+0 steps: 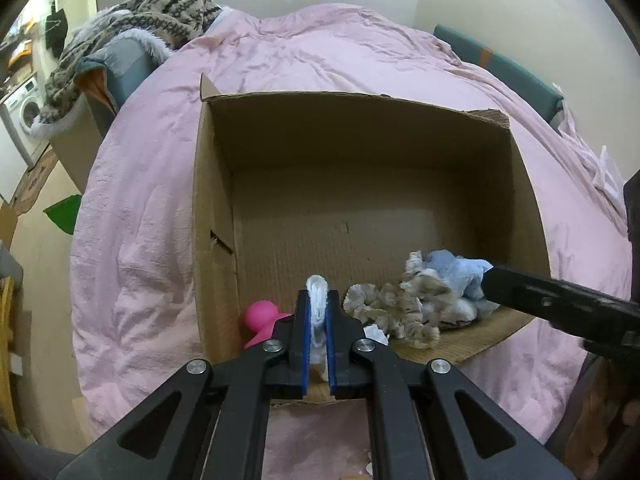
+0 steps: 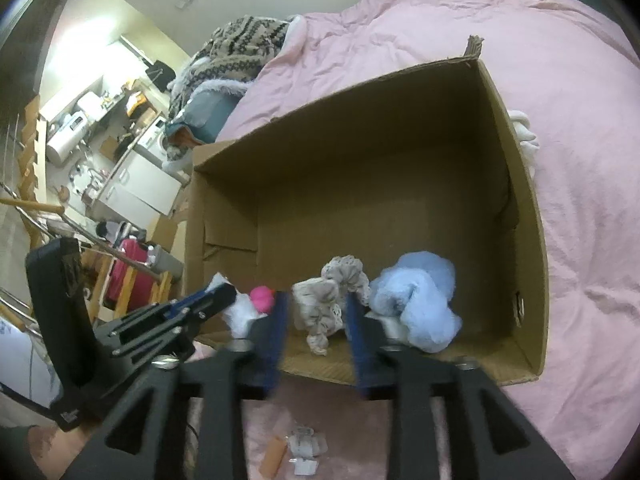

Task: Organize soft objects
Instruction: 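Lower the grey scrunchie into the box with the right gripper while the left gripper drops the white item in, then withdraw both open grippers from the box toward the remaining items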

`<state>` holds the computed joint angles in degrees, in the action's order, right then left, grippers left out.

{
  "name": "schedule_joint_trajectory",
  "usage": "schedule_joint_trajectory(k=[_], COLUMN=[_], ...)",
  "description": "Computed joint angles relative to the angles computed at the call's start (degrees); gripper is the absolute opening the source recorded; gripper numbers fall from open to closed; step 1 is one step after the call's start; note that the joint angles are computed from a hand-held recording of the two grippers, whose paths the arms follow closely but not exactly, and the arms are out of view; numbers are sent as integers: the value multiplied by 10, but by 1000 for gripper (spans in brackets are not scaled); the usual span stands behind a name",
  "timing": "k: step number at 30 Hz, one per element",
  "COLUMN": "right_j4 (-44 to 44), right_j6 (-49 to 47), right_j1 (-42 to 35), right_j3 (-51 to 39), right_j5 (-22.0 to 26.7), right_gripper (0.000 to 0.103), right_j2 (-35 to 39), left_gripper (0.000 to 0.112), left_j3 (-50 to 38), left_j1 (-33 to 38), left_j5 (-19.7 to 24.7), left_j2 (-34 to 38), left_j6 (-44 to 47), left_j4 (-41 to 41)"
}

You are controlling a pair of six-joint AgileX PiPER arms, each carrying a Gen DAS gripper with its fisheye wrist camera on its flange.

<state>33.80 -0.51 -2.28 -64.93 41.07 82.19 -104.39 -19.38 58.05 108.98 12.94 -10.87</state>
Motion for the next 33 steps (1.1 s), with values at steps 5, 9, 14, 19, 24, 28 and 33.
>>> schedule_joint_trajectory(k=[5, 9, 14, 19, 24, 28, 33], right_j4=[19, 13, 2, -8, -28, -51, -61], right_j6=[-9, 4, 15, 28, 44, 65, 86], right_j1=[-9, -10, -8, -7, 2, 14, 31], right_j3=[13, 16, 17, 25, 30, 33, 48], right_j5=[-17, -17, -16, -9, -2, 7, 19], right_gripper=[63, 64, 63, 63, 63, 63, 63], right_j2=[-14, -14, -17, -29, -42, -55, -67], left_gripper=[50, 55, 56, 61, 61, 61, 61], left_j3=[13, 26, 14, 19, 32, 60, 92], left_j1=[-2, -5, 0, 12, 20, 32, 47], left_j5=[-7, -15, 1, 5, 7, 0, 23], left_j2=[-12, -24, -19, -29, -48, -78, -104], left_j6=[-8, 1, -8, -16, -15, -8, -22], left_j4=[6, 6, 7, 1, 3, -6, -3])
